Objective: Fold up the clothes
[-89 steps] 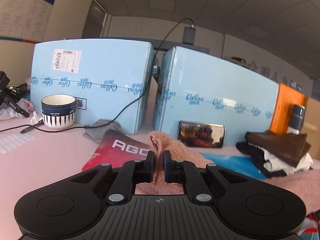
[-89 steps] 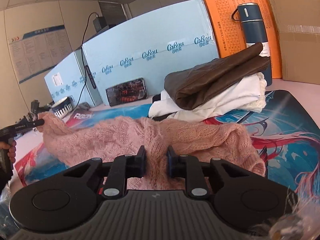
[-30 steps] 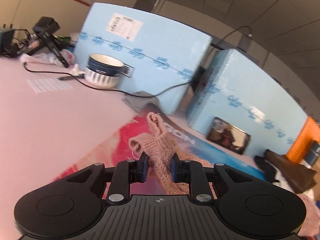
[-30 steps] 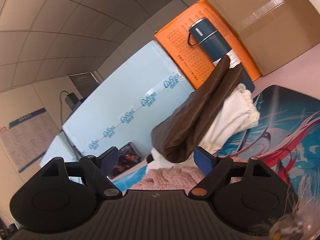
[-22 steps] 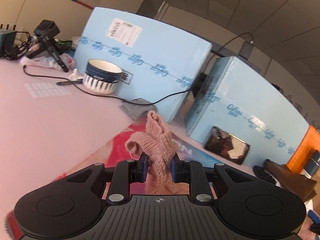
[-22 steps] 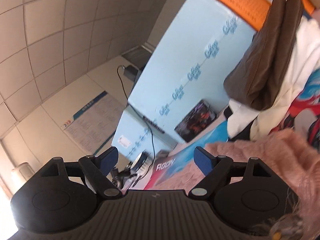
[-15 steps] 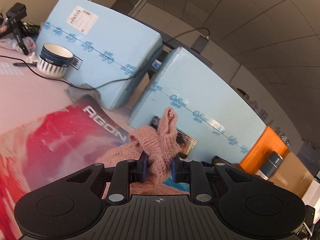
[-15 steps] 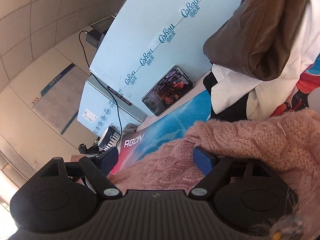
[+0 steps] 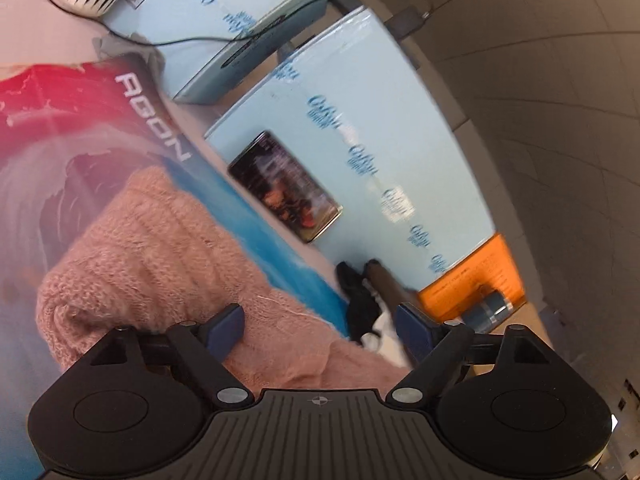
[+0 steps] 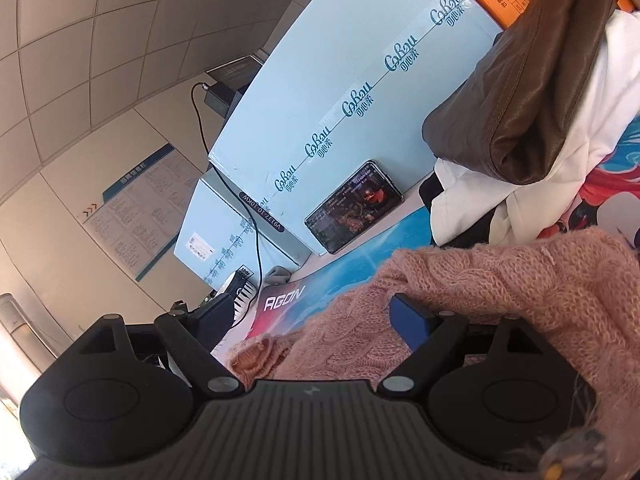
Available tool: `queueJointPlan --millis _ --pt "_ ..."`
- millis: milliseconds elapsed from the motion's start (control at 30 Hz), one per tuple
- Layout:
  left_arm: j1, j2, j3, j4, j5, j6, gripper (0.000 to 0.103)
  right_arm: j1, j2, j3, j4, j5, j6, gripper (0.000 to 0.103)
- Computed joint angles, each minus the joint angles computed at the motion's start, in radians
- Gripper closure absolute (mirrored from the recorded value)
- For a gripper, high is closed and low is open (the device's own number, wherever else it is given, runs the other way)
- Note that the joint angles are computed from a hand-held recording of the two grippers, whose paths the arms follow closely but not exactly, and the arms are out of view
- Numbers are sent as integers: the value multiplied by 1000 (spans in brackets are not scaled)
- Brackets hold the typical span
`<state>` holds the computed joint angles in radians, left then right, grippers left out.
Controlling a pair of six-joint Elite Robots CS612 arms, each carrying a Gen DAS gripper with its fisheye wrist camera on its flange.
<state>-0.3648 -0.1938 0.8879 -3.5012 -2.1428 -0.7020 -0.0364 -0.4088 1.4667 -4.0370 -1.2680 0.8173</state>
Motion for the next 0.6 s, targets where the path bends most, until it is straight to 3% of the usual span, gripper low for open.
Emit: queueJointPlan --millis 67,100,167,233,333,367,400,467,533,600 --pt "3 -15 23 -7 -13 0 19 1 0 2 -4 -7 -6 19" --pt "12 -6 6 -23 -61 -22 19 2 0 4 -11 -15 -8 18" --pt "16 3 13 -157 -37 -100 18 5 1 6 -31 -31 -12 19" --pt "4 -33 100 -259 143 -88 15 10 3 7 -61 -60 -18 18" --pt "-18 -93 214 -244 440 8 7 17 4 11 -96 -103 -31 18" --pt "-25 -97 216 -204 486 18 7 19 5 11 -104 -116 -33 18" --pt "-29 -92 201 -151 490 16 7 21 6 12 -111 -127 -35 18" --pt "-14 -86 169 -38 396 20 7 22 6 13 -118 -140 -35 18" --pt "-15 -82 145 30 360 124 8 21 8 12 -119 -138 -31 18" --pt "-20 -76 135 40 337 205 8 19 8 11 -114 -129 -30 17"
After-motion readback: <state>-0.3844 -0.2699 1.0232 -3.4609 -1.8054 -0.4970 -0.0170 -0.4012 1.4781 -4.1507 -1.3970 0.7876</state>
